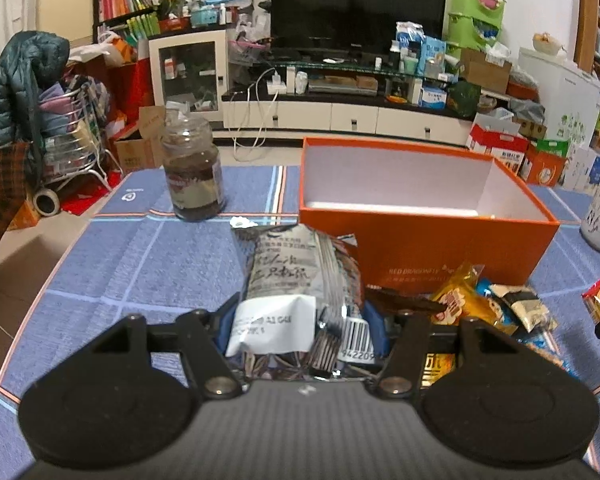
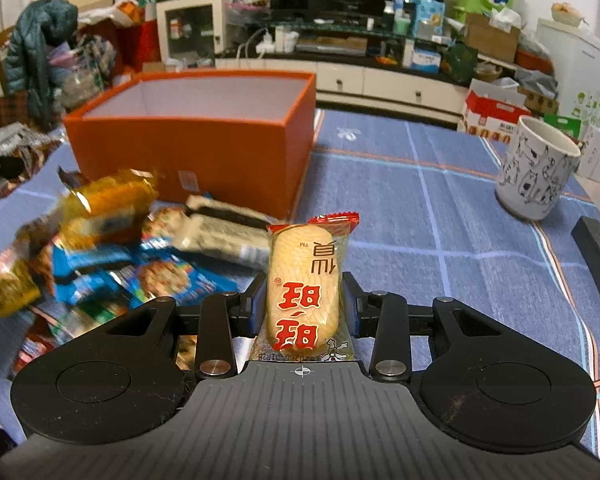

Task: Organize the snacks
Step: 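Carry the silver bag with the left tool while the right tool carries the bun to the box, then open the left tool over the orange box while the right tool drops the bun inside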

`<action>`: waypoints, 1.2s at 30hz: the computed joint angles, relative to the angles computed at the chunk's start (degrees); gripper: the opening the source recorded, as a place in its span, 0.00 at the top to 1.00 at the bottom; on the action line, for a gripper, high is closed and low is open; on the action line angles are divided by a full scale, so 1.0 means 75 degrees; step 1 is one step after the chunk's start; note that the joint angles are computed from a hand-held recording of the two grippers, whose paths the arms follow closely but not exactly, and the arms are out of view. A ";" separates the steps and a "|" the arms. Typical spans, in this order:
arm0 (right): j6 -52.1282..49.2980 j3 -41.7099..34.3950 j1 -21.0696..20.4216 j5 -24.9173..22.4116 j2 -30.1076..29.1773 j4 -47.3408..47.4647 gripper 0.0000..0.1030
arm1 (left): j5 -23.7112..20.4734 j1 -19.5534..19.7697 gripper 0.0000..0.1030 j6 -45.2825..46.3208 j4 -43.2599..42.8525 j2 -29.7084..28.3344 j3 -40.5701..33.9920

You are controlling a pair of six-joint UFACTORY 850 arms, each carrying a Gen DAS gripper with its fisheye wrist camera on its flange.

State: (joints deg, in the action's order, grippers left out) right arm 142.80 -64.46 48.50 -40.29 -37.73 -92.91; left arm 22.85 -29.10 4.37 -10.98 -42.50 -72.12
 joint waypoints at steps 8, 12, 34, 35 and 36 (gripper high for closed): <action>0.0492 -0.0378 0.0138 -0.0273 0.0081 -0.0675 0.78 | 0.0108 0.0116 0.43 -0.2290 0.2030 0.0264 0.0193; 0.1005 -0.0568 -0.0024 -0.0238 0.0123 -0.1196 0.78 | 0.0018 0.0133 0.43 -0.2922 0.2717 0.0195 -0.0045; 0.0412 -0.2305 -0.0883 -0.0065 -0.0693 -0.1564 0.33 | 0.0140 0.0213 0.08 -0.2451 0.2215 -0.0833 -0.1819; 0.0548 -0.1969 -0.0742 -0.0255 -0.0518 -0.1519 0.32 | 0.0286 0.0250 0.08 -0.2283 0.2035 -0.0603 -0.1409; 0.0752 -0.1612 -0.0582 -0.0374 -0.0342 -0.1478 0.32 | 0.0413 0.0317 0.08 -0.2334 0.1978 -0.0340 -0.0937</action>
